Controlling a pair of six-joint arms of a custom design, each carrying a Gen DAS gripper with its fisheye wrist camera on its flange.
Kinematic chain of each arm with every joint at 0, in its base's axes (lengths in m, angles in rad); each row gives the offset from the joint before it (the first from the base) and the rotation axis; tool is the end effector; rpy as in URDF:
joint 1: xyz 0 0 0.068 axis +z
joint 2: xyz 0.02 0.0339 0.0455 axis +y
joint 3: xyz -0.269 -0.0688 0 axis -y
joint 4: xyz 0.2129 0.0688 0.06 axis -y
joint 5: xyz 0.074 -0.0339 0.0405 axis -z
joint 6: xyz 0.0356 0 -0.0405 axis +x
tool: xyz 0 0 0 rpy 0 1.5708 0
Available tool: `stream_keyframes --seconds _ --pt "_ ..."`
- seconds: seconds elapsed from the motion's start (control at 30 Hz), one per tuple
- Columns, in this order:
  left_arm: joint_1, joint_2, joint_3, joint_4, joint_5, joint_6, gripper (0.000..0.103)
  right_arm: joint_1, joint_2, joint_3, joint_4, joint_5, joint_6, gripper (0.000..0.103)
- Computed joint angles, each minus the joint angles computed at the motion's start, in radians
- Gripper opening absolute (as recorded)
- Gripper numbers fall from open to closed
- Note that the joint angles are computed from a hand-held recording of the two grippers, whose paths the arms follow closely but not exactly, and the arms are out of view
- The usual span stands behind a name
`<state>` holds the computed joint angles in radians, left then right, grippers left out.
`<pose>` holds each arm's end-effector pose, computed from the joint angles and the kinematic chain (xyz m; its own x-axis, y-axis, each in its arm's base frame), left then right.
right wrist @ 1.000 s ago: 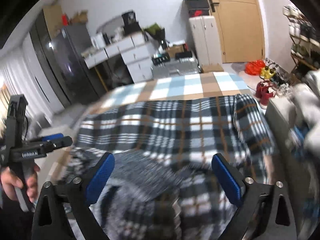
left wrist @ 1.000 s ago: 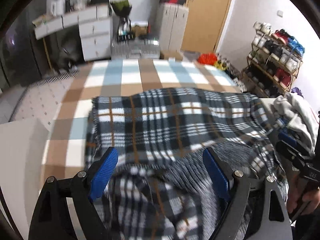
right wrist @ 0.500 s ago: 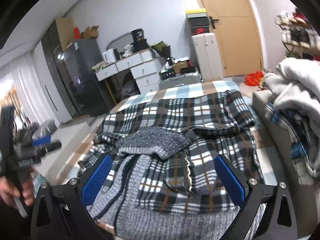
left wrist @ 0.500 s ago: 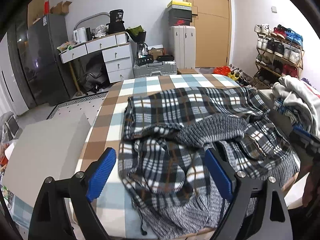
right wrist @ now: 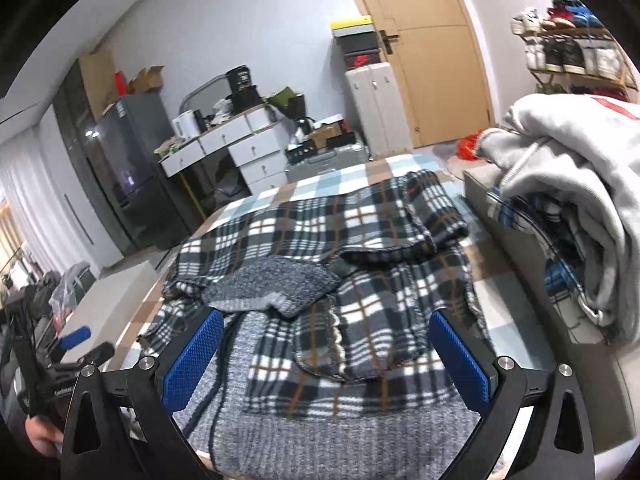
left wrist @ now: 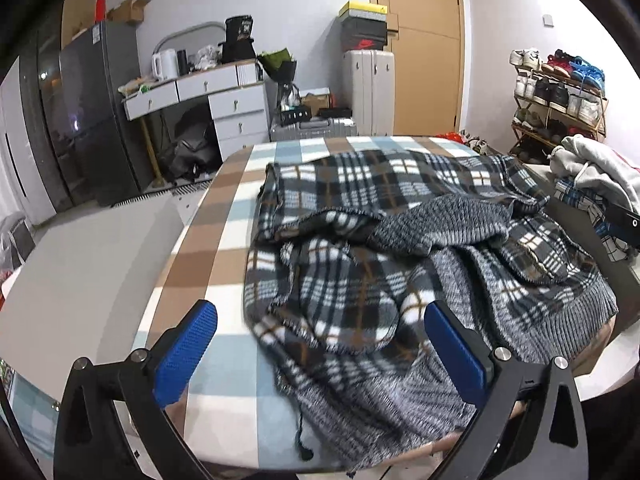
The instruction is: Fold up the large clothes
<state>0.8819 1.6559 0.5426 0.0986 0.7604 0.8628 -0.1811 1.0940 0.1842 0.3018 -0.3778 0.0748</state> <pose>0.1737 0.1723 0.1323 -0.6003 0.1369 -0.7880 0.1968 0.9802 0.0203 0.1622 -0.0164 0.1601 -0.5701 0.1750 -0.8027 -0.0881 0.9584 0.2715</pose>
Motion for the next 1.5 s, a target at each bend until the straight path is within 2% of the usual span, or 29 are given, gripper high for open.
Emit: stream_keyframes --seconds 0.1,0.17,0.27,0.33,0.4,0.5,0.63,0.8,0.93,1.07,1.1,1.2,1.27,1.3,1.33,1.47,1.5 --pt "0.014 0.031 0.034 -0.043 -0.022 0.011 0.101 -0.016 0.026 0.007 0.002 0.008 0.01 0.103" --pt "0.02 0.092 0.129 -0.167 -0.054 0.022 0.101 -0.013 0.029 0.007 0.002 0.028 0.013 0.103" --pt "0.038 0.224 0.339 -0.465 -0.085 0.034 0.101 -0.005 0.018 0.001 -0.006 0.053 0.014 0.103" --pt "0.054 0.278 0.426 -0.596 -0.087 0.049 0.101 -0.006 0.006 -0.003 -0.02 0.055 0.014 0.103" --pt "0.073 0.308 0.48 -0.694 -0.084 0.074 0.101 -0.007 0.001 -0.004 -0.028 0.054 0.013 0.103" --pt "0.079 0.307 0.491 -0.762 -0.09 0.133 0.101 -0.019 -0.002 -0.007 -0.037 0.047 0.014 0.103" --pt "0.047 0.215 0.357 -0.657 -0.161 0.214 0.101 -0.045 0.003 -0.009 -0.039 0.023 0.014 0.103" --pt "0.002 0.088 0.126 -0.393 -0.269 0.295 0.101 -0.082 0.016 -0.005 -0.042 -0.013 0.006 0.103" --pt "-0.035 0.058 0.012 -0.222 -0.332 0.33 0.101 -0.121 -0.006 -0.007 -0.055 -0.06 -0.009 0.103" --pt "-0.077 0.061 -0.069 -0.055 -0.381 0.318 0.101 -0.155 -0.013 -0.006 -0.064 -0.101 -0.012 0.103" --pt "-0.081 0.068 -0.082 -0.021 -0.383 0.319 0.101 -0.16 -0.015 -0.005 -0.069 -0.106 -0.015 0.103" --pt "-0.06 0.054 -0.093 -0.011 -0.351 0.337 0.101 -0.169 -0.017 0.001 -0.086 -0.125 -0.032 0.103" --pt "-0.046 0.051 -0.091 -0.024 -0.333 0.345 0.093 -0.174 -0.026 0.004 -0.103 -0.134 -0.043 0.103" --pt "-0.042 0.051 -0.087 -0.034 -0.327 0.349 0.08 -0.176 -0.027 0.006 -0.107 -0.14 -0.046 0.103" --pt "-0.042 0.052 -0.087 -0.035 -0.327 0.344 0.062 -0.184 -0.033 0.007 -0.115 -0.153 -0.051 0.103" --pt "-0.033 0.092 -0.021 -0.127 -0.306 0.327 0.046 -0.197 -0.058 0.004 -0.133 -0.176 -0.054 0.103" --pt "-0.029 0.123 0.023 -0.175 -0.295 0.324 0.027 -0.199 -0.06 0.003 -0.133 -0.178 -0.054 0.103"
